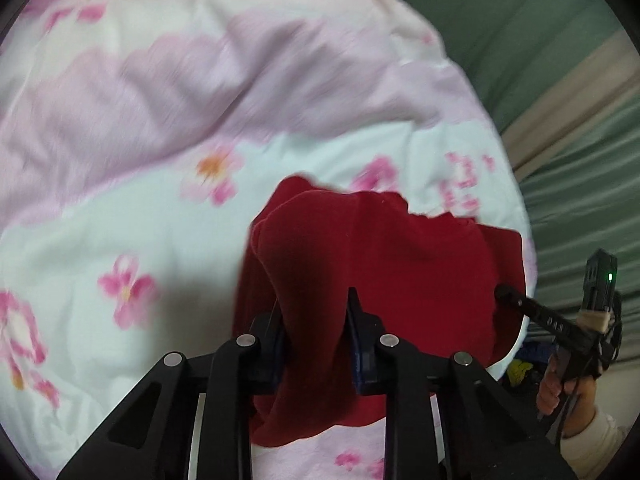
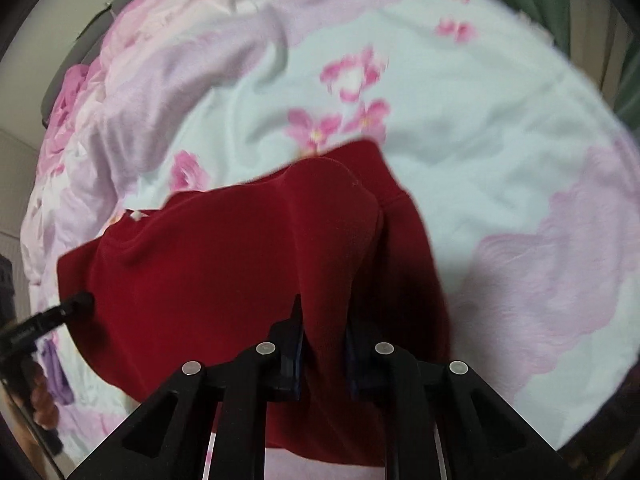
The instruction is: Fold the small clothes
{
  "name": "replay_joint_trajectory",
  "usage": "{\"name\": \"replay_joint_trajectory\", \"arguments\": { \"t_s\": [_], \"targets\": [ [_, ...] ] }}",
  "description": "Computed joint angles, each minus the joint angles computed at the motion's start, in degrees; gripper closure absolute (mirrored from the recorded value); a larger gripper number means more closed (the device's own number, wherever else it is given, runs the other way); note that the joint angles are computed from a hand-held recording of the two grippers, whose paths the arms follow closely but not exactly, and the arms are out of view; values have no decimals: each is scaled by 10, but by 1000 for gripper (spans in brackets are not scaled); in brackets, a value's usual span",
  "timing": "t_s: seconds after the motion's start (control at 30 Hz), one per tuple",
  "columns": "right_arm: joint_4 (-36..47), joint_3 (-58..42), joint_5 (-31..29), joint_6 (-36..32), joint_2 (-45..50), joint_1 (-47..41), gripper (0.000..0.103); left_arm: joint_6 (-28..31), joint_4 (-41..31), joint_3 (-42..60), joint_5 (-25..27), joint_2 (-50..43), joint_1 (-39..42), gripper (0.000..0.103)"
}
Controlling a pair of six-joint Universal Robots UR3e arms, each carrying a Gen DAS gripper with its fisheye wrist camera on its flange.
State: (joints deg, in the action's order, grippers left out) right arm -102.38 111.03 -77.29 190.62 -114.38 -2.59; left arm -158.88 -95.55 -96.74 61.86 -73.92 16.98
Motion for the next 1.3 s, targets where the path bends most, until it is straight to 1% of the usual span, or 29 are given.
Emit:
{"name": "replay_joint_trajectory", "arguments": {
  "t_s": [0.07,0.13,0.2,0.27,0.3,0.33,0.37,0.43,0.47,0.53,0.57,0.6,0.63,0.67,0.73,0.77,0.83,0.87,0.9,0.93,1.07,1.17,1.2,1.23,1.27,1.3],
  "targets": [
    [28,-13,-4,8,-47,-16,87,-18,38,9,1,-39,-20,77],
    [37,-25,-25,16,-46,-19,87,-39,77,11,18,-79,-41,77],
    [11,-8,-33,23,-31,-20,87,-52,97,5,48,-117,-54,76],
    [-6,-3,-44,33,8,-10,86,-57,108,-7,62,-130,-59,67],
    [-10,0,-50,34,17,-9,83,-57,118,-12,74,-126,-61,54],
    [-11,-5,-69,38,32,3,75,-60,127,-14,87,-122,-66,42],
    [-9,-16,-92,43,44,19,70,-65,128,-6,110,-118,-74,38],
    [5,-43,-142,57,68,54,41,-53,116,6,133,-102,-80,37],
    [21,-63,-169,66,80,71,38,-36,106,9,134,-86,-77,36],
    [40,-92,-217,81,83,101,37,4,89,-4,123,-43,-57,19],
    [53,-115,-254,96,89,127,37,27,76,-18,111,-15,-41,17],
    [71,-146,-300,115,96,162,34,59,55,-34,92,11,-17,16],
    [82,-164,-318,124,99,181,33,95,22,-49,69,31,11,16],
    [89,-183,-315,122,99,196,33,122,-1,-63,56,39,36,16],
    [94,-211,-287,101,106,216,33,150,-22,-93,35,32,68,17],
    [95,-222,-273,97,115,229,33,152,-18,-101,28,21,71,17],
    [83,-228,-216,90,133,237,33,171,-19,-115,-6,-13,90,18],
    [69,-221,-182,91,140,235,34,176,-18,-119,-23,-26,93,19],
    [59,-218,-161,97,152,241,34,185,-19,-119,-39,-42,96,22],
    [56,-218,-154,105,165,249,35,193,-17,-118,-53,-60,94,23],
    [29,-213,-137,140,205,271,37,203,10,-110,-77,-135,65,24],
    [15,-201,-128,163,215,278,44,193,21,-105,-88,-168,49,26],
    [10,-198,-128,170,219,280,46,197,11,-102,-92,-167,49,42],
    [8,-194,-128,170,219,278,46,205,-15,-99,-97,-165,54,56],
    [5,-195,-133,175,224,283,46,197,-39,-92,-100,-163,57,61],
    [8,-203,-139,178,229,287,47,199,-61,-86,-104,-154,63,70]
  ]
}}
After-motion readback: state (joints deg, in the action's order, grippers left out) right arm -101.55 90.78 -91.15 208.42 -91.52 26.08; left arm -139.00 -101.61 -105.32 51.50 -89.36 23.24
